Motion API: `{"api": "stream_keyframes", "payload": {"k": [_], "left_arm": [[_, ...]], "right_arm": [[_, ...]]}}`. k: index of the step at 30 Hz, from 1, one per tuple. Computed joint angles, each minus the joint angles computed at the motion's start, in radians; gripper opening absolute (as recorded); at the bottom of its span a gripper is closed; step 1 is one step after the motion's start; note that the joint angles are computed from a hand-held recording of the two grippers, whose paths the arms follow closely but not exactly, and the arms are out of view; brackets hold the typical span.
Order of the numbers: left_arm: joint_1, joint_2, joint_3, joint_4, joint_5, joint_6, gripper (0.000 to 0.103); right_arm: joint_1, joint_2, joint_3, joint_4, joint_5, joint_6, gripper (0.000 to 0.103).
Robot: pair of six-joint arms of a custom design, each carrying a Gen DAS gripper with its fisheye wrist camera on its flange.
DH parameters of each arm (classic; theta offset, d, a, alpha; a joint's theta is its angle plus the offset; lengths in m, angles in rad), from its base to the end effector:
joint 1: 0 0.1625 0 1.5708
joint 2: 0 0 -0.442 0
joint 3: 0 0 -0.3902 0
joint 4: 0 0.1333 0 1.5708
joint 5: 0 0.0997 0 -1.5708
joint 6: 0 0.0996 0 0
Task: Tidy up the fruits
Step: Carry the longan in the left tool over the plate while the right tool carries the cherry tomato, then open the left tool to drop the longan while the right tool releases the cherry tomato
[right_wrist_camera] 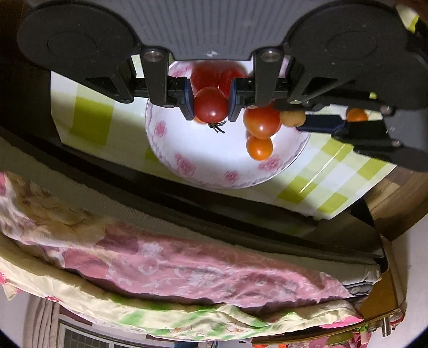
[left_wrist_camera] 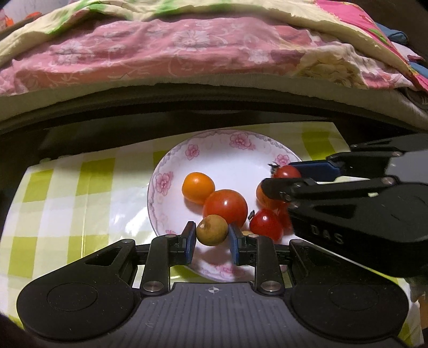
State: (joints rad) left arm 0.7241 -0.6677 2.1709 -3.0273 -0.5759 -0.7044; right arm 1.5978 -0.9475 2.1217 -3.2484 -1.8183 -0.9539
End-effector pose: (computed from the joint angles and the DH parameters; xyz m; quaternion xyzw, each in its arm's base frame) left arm -0.2088 -0.4741 -0.0120 0.0736 0.8755 -0.3193 0.3550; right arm 0.1235 -0.5395 0.1250 0.4256 -0.8623 0.1676 0.2174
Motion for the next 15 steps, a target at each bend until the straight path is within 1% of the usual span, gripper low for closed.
{"api": "stream_keyframes", "payload": {"k": [5, 10, 13, 15], "left_arm": [[0.009, 0.011, -0.010, -0.034, 0.001, 0.030, 0.040], [0.012, 0.012, -0.009, -0.056, 0.005, 0.048, 0.043], [0.013, 0.010, -0.009, -0.054, 0.006, 0.047, 0.044], [0.008, 0.008, -0.009, -0.040, 0.007, 0.030, 0.046]], "right_arm": [[0.009, 0.037, -0.042, 0.012, -0.008, 0.015, 0.031], [0.007, 0.058, -0.086, 0.058, -0.012, 0.072, 0.031], [0.004, 0.057, -0.096, 0.080, -0.006, 0.096, 0.031], [0.004, 0.057, -0.095, 0.073, -0.001, 0.104, 0.031]]}}
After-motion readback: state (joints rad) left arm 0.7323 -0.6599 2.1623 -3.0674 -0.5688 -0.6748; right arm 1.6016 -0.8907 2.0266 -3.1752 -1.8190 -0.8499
